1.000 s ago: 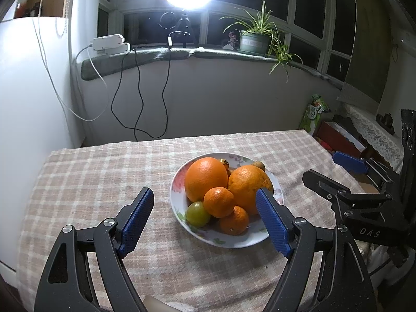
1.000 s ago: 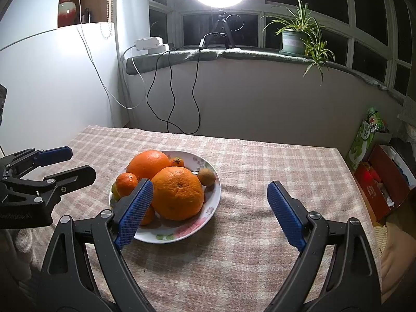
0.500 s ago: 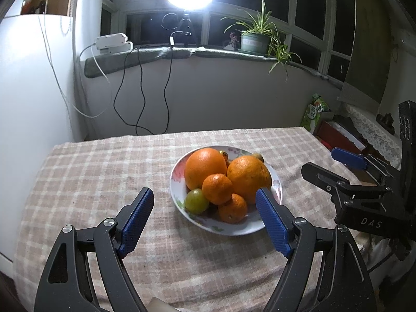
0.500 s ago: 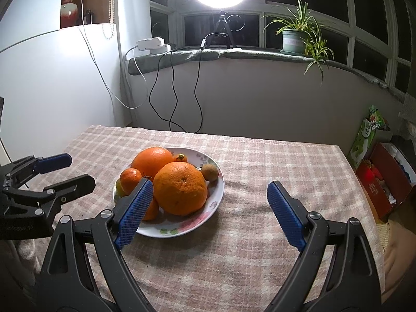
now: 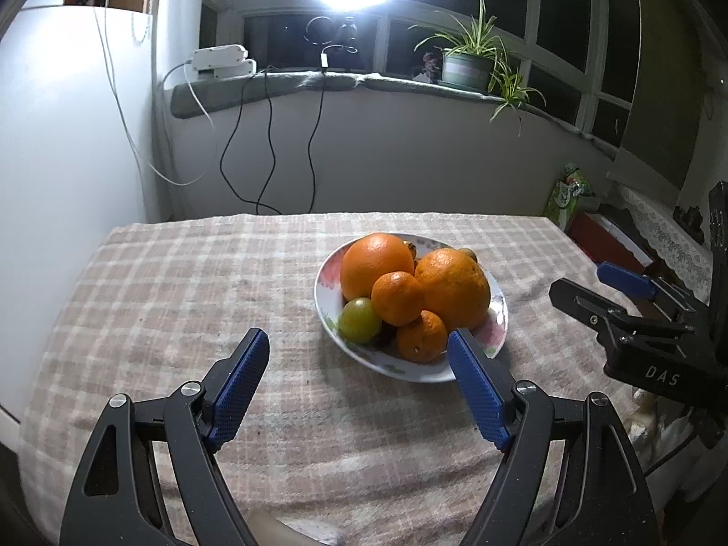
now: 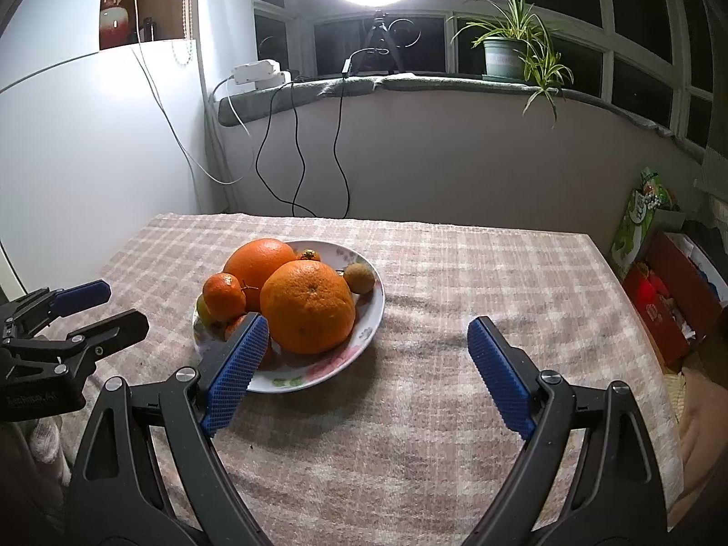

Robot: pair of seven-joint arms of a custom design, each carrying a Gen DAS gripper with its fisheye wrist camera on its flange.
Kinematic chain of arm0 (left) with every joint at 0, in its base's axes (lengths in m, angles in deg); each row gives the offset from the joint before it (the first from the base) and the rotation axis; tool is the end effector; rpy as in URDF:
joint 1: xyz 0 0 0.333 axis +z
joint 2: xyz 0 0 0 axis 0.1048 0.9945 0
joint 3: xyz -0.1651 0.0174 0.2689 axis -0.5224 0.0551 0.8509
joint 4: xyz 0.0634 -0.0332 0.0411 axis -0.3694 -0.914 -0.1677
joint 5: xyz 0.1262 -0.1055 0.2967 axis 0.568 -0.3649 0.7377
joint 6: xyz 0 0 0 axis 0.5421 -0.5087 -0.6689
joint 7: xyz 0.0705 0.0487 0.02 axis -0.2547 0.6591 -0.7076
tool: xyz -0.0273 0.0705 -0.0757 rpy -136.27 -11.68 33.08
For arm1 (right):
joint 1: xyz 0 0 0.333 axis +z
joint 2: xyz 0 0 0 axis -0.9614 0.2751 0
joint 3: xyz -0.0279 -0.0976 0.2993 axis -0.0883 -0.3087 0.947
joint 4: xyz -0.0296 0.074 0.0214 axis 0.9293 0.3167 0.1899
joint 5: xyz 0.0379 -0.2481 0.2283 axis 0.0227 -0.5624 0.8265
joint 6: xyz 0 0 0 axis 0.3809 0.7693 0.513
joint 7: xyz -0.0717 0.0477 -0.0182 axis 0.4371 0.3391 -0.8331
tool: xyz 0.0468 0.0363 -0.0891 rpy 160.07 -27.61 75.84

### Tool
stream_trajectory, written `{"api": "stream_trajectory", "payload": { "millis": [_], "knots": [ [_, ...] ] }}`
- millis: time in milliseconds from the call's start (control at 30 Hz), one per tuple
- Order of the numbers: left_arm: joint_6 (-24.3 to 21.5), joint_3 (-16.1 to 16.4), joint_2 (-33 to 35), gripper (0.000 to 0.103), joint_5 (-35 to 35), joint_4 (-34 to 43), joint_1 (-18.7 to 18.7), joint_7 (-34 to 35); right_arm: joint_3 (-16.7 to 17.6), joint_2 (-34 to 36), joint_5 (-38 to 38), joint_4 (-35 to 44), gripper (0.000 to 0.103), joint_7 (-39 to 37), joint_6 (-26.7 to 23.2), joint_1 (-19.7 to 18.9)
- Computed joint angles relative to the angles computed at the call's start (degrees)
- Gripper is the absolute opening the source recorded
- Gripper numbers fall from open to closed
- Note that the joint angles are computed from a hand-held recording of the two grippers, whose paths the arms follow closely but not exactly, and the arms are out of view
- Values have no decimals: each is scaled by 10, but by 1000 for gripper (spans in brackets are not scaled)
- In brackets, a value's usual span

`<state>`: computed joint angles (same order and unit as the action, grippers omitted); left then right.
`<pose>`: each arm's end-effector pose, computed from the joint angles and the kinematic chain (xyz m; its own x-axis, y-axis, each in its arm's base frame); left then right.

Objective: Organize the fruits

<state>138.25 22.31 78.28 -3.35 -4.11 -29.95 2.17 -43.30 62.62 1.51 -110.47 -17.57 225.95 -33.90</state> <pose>0.5812 -0.4411 0.3314 -0.1377 -0.9863 0.0913 -0.6136 0.0126 -0.7896 0.6002 0.3165 0.3248 0.2642 -0.9631 -0.0517 -0.5420 -0.1039 -0.8339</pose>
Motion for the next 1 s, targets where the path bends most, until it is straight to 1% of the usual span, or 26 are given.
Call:
{"api": "stream_trajectory", "payload": {
  "millis": [200,633,1000],
  "knots": [
    [1,4,-5,81,7,-9,-2,-19,9,0,-2,-1,92,1,2,-7],
    [0,3,-9,81,22,-12,0,-31,1,2,-4,0,92,6,-3,-2],
    [-4,1,-11,81,28,-13,0,-33,2,2,-7,0,92,9,-4,-3]
  ]
}}
